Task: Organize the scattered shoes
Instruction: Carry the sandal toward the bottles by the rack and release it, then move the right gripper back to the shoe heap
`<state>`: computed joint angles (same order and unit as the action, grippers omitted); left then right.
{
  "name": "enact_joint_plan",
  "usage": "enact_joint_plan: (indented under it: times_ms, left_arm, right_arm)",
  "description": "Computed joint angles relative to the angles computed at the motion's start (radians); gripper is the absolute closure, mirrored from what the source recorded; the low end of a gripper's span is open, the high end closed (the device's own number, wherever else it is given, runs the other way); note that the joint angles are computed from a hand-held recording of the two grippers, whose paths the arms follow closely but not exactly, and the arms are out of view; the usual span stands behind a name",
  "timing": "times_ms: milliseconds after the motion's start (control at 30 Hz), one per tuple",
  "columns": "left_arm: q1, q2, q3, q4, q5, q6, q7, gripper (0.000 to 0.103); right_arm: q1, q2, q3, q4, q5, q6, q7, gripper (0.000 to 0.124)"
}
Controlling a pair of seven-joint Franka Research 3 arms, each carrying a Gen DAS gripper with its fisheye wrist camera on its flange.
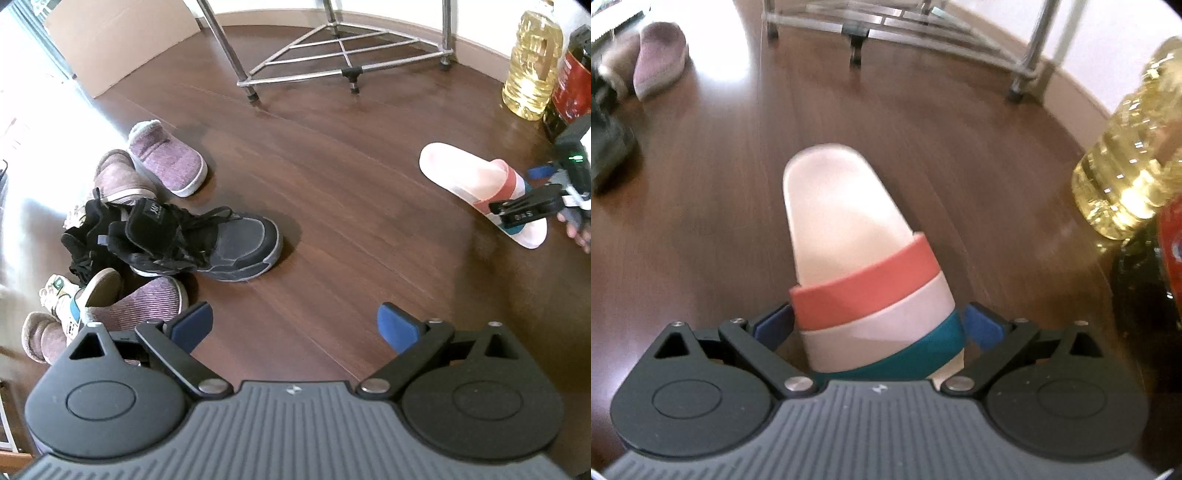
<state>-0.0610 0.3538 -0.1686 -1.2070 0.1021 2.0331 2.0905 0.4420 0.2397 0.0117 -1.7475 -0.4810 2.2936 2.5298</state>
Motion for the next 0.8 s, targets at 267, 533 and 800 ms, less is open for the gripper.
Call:
enact_joint_plan:
  times_ms: [267, 533, 800]
  left_arm:
    - [0.021, -0.042, -0.002, -0.013, -0.049, -0.018, -0.023, 0.005]
    - [0.062, -0.066, -0.004, 0.075, -0.151, -0.087, -0.044, 0.005]
    - [0.137, -0.201, 0.071, -0.032, -0.113, -0.142, -0.090, 0.005]
  right_arm:
    - [0.098, 0.019, 0.054, 0.248, 0.028, -0.347, 0.033, 0.024]
    - [0.175, 0.017, 0.060, 0.416, -0.052, -0.482, 0.057, 0.023]
    - [0.193, 0.002, 0.072, 0.456, -0.114, -0.369, 0.045, 0.022]
